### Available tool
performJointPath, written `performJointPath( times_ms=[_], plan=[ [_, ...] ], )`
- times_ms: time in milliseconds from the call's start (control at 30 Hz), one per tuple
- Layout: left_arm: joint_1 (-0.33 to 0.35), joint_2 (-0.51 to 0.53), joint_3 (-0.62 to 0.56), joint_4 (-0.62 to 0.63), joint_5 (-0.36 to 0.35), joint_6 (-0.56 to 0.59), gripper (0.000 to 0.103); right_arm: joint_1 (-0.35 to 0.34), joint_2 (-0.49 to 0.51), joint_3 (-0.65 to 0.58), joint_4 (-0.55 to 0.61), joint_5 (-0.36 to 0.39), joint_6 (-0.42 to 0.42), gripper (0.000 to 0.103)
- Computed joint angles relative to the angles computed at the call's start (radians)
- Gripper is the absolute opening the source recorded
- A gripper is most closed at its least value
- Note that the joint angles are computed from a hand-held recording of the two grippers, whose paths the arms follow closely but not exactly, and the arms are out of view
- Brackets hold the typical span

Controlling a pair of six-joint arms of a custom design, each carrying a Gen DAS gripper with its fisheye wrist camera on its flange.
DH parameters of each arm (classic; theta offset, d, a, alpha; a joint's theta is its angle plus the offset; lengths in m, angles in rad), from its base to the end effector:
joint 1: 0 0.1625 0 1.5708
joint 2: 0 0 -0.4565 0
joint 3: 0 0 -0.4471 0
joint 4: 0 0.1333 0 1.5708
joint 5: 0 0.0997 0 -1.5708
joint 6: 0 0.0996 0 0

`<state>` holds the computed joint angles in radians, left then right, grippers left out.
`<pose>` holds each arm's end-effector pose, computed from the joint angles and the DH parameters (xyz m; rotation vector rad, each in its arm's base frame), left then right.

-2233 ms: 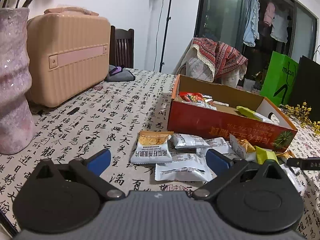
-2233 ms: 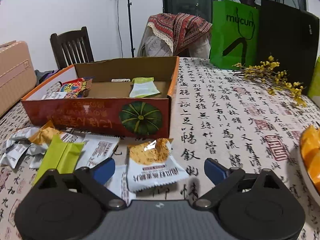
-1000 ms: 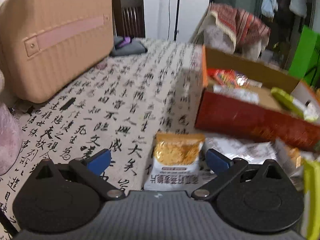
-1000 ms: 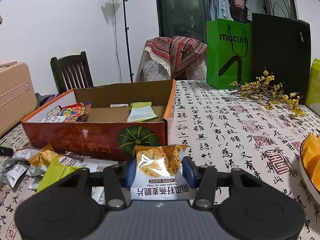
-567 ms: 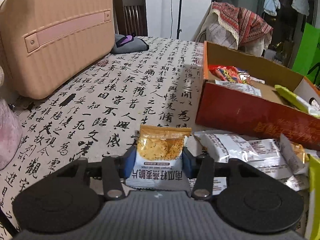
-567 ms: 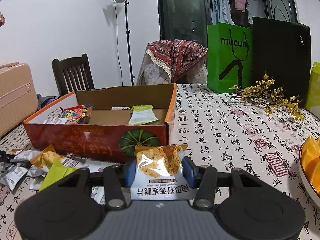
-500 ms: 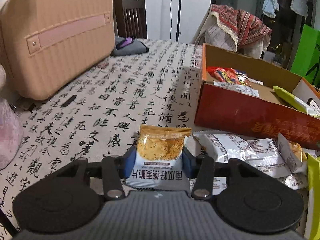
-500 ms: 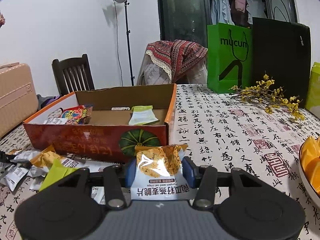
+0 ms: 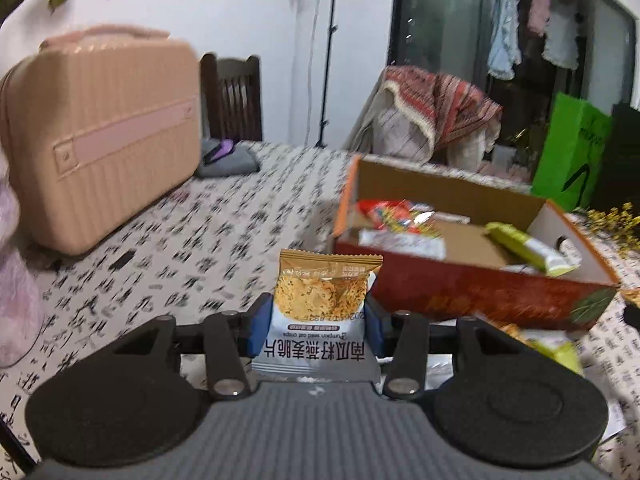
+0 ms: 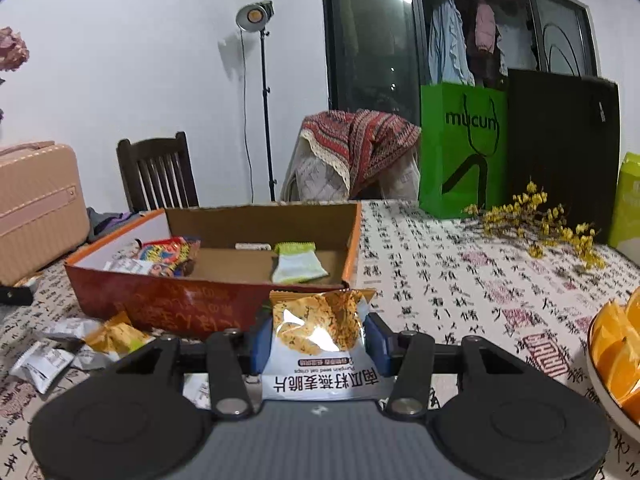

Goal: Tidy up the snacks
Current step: 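Carry both oat-crisp packets into the orange box and open both grippers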

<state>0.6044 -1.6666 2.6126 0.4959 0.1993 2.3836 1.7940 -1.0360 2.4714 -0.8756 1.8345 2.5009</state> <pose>0.0312 -0.2591 0.2219 0.1019 1.9785 -1.3121 0.1759 -0.2898 -0.0233 0.8479 -2.2618 1.2381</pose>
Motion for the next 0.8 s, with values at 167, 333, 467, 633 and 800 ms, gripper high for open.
performJointPath(
  times_ms=[167, 333, 467, 633, 800],
  plan=[
    [-0.011, -0.039, -0.046, -0.166, 0.016, 0.261, 0.048, 0.052, -0.011, -0.014, 0.017, 0.000, 0.016, 0.048],
    [0.037, -0.054, -0.101, -0.378, 0.075, 0.554, 0.048, 0.118, 0.009, -0.082, 0.085, 0.010, 0.049, 0.048],
    [0.097, -0.038, -0.143, -0.517, 0.121, 0.718, 0.048, 0.164, 0.051, -0.166, 0.159, 0.019, 0.076, 0.048],
    [0.183, 0.017, -0.208, -0.606, 0.162, 0.808, 0.048, 0.199, 0.123, -0.287, 0.261, 0.053, 0.117, 0.048],
    [0.281, 0.087, -0.285, -0.662, 0.197, 0.864, 0.048, 0.203, 0.198, -0.400, 0.346, 0.105, 0.153, 0.048]
  ],
)
